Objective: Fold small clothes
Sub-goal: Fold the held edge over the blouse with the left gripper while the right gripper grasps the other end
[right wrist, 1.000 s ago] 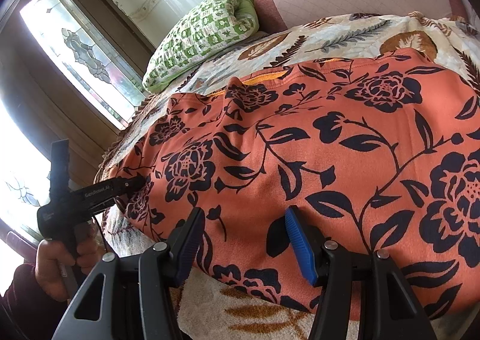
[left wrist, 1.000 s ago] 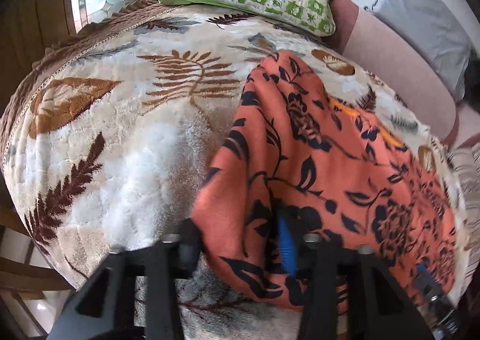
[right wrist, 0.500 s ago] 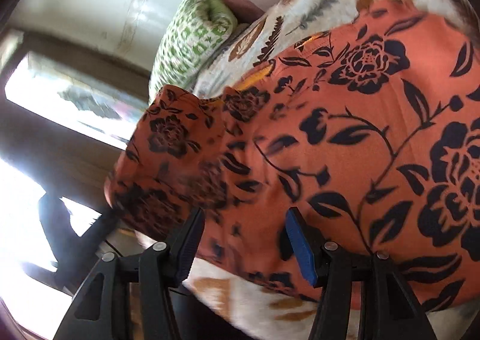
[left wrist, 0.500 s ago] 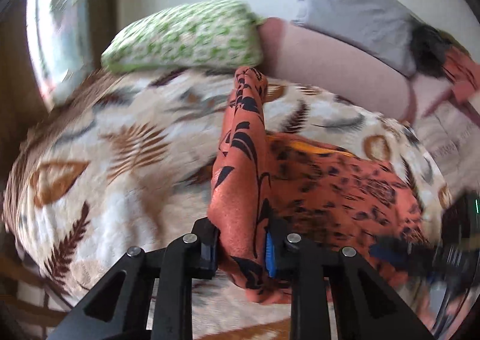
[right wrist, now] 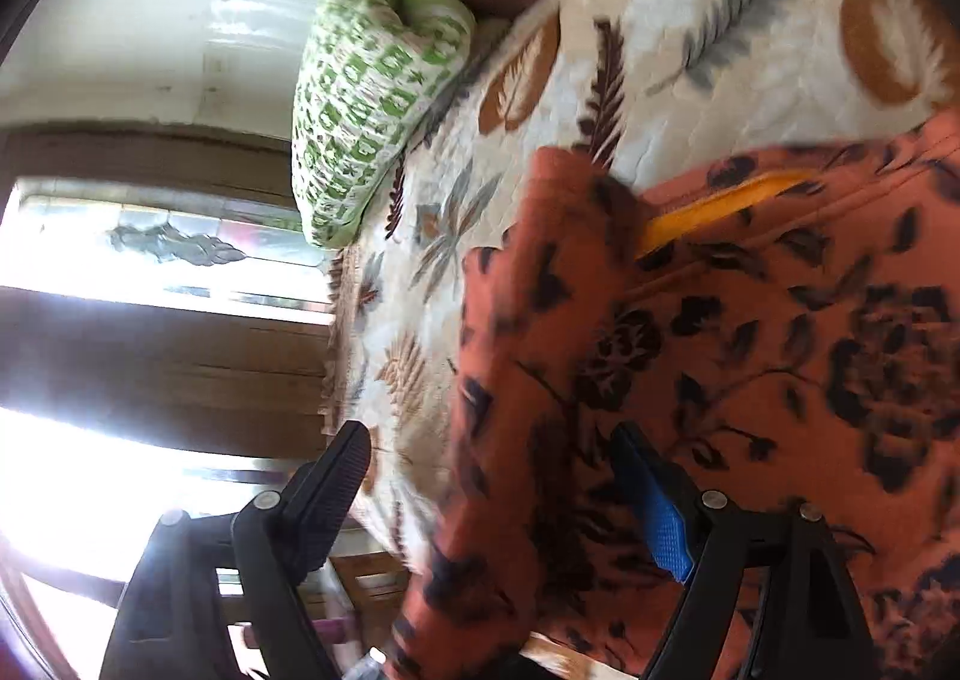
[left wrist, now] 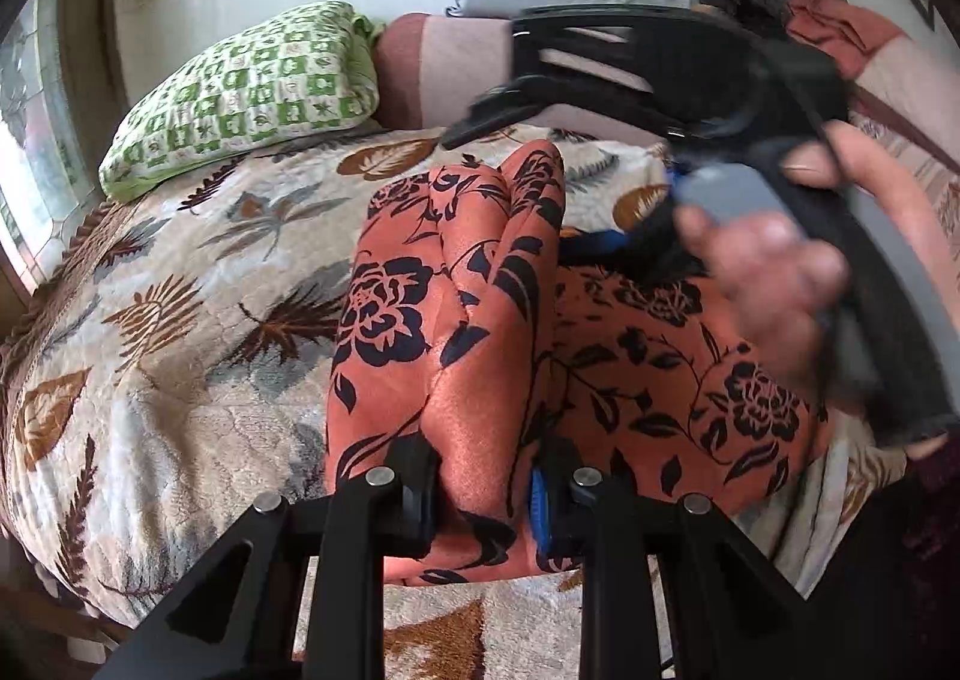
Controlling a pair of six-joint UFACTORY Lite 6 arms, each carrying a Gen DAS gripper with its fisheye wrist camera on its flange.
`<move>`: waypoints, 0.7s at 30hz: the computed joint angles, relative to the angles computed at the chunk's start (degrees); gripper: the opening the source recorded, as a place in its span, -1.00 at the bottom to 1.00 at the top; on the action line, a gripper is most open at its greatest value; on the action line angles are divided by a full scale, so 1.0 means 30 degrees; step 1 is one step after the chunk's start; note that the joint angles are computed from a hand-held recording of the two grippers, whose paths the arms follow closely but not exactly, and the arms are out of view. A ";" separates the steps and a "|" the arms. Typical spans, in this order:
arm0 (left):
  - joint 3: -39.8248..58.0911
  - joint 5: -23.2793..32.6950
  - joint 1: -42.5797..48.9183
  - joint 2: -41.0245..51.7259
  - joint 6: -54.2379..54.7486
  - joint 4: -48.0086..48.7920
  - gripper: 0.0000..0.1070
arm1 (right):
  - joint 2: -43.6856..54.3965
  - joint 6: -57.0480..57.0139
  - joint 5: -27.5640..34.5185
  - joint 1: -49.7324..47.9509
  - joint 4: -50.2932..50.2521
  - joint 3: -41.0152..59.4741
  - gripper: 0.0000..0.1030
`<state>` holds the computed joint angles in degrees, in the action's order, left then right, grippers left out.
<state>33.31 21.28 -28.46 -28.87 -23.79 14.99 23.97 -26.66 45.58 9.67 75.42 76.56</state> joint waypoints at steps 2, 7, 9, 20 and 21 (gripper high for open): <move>0.0055 0.0242 -0.0637 0.0108 -0.0794 0.0885 -0.56 | -0.0298 -0.0003 -0.1721 0.0216 -0.1070 -0.0052 -0.07; 0.1144 0.0391 -0.2526 0.1223 -0.1516 0.1469 -0.56 | -0.2116 -0.1798 -0.2777 -0.0662 -0.2402 -0.1487 -0.76; 0.2353 0.0305 -0.3990 0.2535 -0.1909 0.1555 -0.56 | -0.3138 -0.2887 -0.2955 -0.1483 -0.2400 -0.2240 -0.76; 1.0475 -0.1106 -0.8715 1.2967 -0.1815 0.0038 -0.52 | -0.2573 -0.8876 0.0055 -0.9676 -0.1429 -0.3882 -0.76; 1.1044 -0.1151 -0.8706 1.3729 -0.1105 -0.0703 -0.47 | -0.2042 -0.9132 0.0269 -1.0132 -0.1404 -0.3709 -0.76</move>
